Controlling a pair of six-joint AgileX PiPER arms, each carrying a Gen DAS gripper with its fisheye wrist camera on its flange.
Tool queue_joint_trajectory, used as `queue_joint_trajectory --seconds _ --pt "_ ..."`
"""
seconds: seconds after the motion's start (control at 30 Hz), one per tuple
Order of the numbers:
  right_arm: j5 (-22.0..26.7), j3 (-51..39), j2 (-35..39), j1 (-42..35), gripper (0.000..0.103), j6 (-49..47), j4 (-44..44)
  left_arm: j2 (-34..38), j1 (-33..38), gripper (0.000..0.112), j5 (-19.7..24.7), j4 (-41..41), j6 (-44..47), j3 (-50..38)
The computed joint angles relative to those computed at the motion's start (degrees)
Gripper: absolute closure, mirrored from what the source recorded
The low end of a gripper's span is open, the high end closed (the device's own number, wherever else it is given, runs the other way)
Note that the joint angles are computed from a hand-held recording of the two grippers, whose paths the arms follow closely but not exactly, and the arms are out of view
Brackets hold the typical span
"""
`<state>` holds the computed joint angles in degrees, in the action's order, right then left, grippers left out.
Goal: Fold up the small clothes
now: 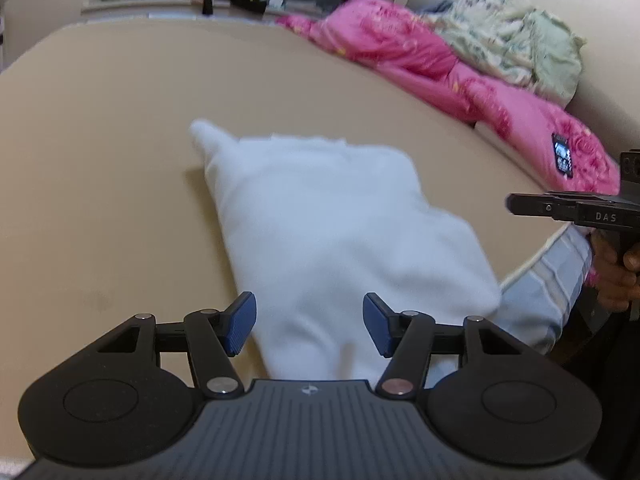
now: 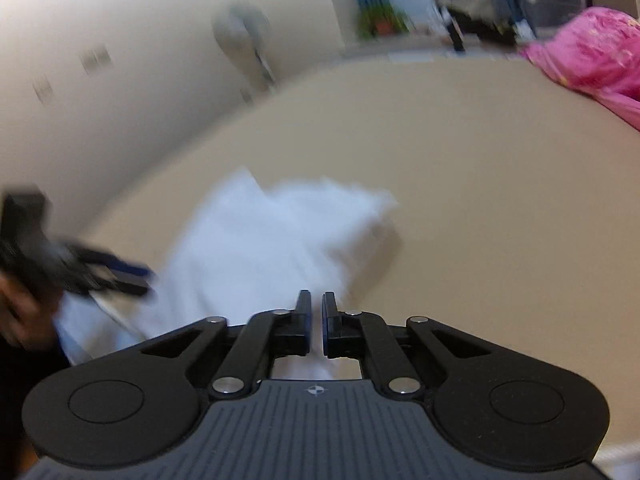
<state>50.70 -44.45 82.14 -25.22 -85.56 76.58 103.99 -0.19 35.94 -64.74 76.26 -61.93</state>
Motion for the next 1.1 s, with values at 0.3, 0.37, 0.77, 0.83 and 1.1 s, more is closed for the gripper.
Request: queue_joint_trajectory --seconds 0.3,0.37,0.77,0.83,1.1 --pt "-15.6 -6.1 8.0 19.1 0.072 14.8 -22.2 2.9 -4.1 0.051 -5.0 12.0 -9.5 -1.7" --pt "-18.8 -6.6 9.5 21.3 0.072 21.4 -33.3 4.9 -5.2 0.051 -4.5 21.4 -18.5 -3.9" --pt "-7.6 -13.0 9.0 8.2 0.034 21.1 -9.6 9.6 1.5 0.028 8.1 14.6 -23.4 -18.5" --pt "-14.3 -15.3 11.8 13.1 0.034 30.8 -15.7 13.4 0.7 0.028 9.0 15.3 -28.5 -24.0" --pt "-14.0 -24.8 23.1 15.0 0.033 58.3 -28.0 31.9 1.5 0.023 18.1 10.7 -38.1 -42.4"
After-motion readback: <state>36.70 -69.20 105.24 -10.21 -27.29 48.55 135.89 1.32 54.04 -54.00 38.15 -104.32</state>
